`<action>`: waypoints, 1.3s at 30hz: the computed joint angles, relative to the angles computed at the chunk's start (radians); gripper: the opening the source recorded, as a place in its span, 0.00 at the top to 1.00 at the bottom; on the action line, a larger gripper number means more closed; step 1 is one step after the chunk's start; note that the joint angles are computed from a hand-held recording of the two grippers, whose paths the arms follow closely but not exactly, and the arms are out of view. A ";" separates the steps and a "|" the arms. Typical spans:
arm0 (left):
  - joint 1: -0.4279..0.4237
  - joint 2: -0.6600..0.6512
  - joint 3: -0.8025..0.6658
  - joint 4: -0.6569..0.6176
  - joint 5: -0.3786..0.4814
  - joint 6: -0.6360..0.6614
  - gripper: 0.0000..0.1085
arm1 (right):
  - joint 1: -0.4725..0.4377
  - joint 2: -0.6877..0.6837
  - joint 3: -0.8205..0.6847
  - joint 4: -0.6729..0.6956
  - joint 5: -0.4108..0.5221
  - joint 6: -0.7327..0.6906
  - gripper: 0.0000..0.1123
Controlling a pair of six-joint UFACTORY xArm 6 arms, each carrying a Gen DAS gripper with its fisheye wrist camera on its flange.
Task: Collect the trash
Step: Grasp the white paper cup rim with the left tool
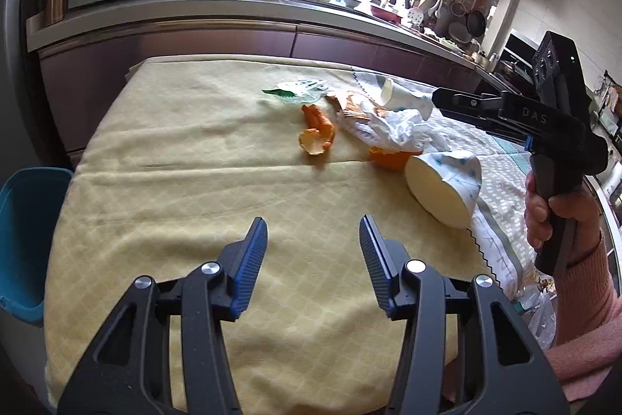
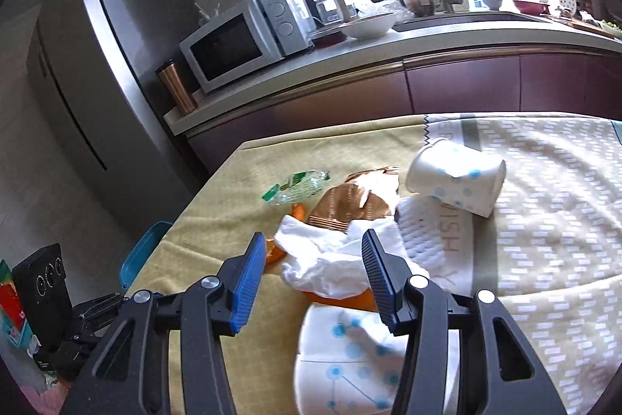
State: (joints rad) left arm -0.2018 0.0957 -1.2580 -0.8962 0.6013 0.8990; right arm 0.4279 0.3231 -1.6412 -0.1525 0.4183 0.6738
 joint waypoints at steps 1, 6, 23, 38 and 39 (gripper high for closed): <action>-0.007 0.001 -0.004 0.000 0.010 0.004 0.55 | -0.006 -0.026 0.037 -0.024 -0.010 0.026 0.56; -0.036 0.007 -0.021 -0.014 0.069 0.024 0.56 | -0.035 -0.086 0.134 -0.048 -0.044 0.089 0.56; -0.133 0.111 -0.154 0.020 0.222 -0.006 0.56 | -0.055 -0.176 0.310 0.097 -0.129 0.029 0.56; -0.129 0.237 -0.315 -0.019 0.361 -0.098 0.72 | -0.012 -0.190 0.367 0.445 -0.172 -0.242 0.57; -0.128 0.239 -0.318 -0.022 0.363 -0.100 0.74 | -0.005 -0.189 0.366 0.471 -0.172 -0.264 0.57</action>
